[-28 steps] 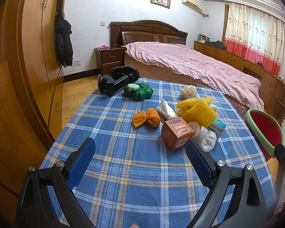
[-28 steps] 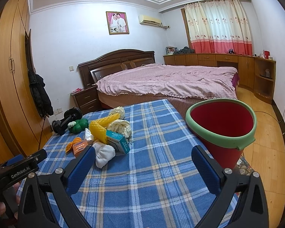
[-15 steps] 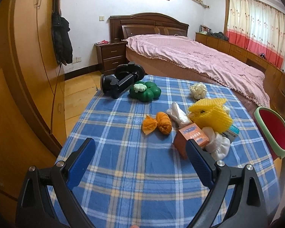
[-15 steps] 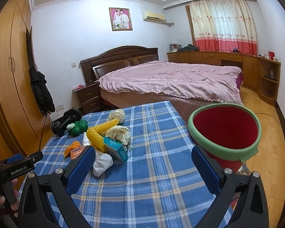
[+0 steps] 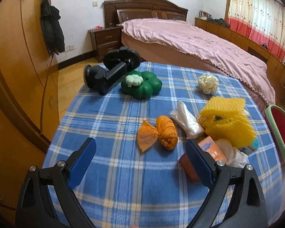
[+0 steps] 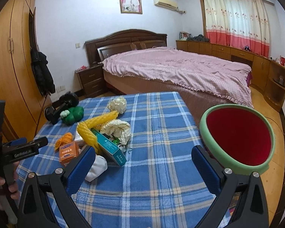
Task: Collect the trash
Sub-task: 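Reach the left gripper to the orange mesh net and close on it, then grasp the teal box with the right gripper while the left gripper holds the orange net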
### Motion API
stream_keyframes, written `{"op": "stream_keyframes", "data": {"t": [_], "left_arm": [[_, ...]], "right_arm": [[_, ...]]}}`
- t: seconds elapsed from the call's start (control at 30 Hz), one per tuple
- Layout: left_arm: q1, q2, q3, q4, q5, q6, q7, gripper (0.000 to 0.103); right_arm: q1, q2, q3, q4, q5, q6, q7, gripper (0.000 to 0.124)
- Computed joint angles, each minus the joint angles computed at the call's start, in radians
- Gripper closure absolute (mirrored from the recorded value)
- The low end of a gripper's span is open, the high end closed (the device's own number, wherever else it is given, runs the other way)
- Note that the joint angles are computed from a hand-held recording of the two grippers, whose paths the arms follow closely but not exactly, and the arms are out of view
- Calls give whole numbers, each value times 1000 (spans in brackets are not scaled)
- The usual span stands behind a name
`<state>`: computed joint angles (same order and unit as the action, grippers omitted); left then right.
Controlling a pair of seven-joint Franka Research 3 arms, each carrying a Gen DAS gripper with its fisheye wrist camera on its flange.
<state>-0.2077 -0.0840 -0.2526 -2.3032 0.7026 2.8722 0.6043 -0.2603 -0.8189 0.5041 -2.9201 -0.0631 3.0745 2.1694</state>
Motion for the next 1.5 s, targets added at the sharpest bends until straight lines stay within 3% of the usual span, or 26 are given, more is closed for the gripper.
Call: {"op": "stream_keyframes", "data": {"t": [0.3, 0.57, 0.67, 0.83, 0.93, 1.0, 1.17, 1.37, 1.5], "left_arm": [[-24, 136, 24, 106, -86, -20, 86, 18], [-24, 207, 17, 142, -313, 15, 265, 29], [-3, 223, -17, 140, -457, 44, 392, 40], [-5, 231, -30, 130, -544, 85, 475, 55], [6, 234, -52, 124, -615, 109, 537, 69], [16, 231, -70, 120, -675, 115, 580, 84], [-47, 186, 19, 77, -515, 152, 432, 84], [-34, 126, 43, 17, -433, 180, 341, 84], [-17, 92, 40, -24, -454, 202, 348, 84]], "right_arm": [[-35, 124, 3, 48, -6, 17, -5, 21], [-28, 189, -22, 72, -19, 9, -24, 21], [-25, 207, -32, 77, -23, 10, -29, 21], [-18, 242, -48, 88, -28, 10, -42, 21], [-9, 260, -59, 93, -31, 15, -54, 21], [-5, 270, -66, 97, -32, 15, -61, 21], [10, 307, -80, 116, -35, 11, -80, 21], [41, 350, -101, 144, -45, 8, -105, 21], [51, 385, -100, 167, -62, 10, -121, 21]]}}
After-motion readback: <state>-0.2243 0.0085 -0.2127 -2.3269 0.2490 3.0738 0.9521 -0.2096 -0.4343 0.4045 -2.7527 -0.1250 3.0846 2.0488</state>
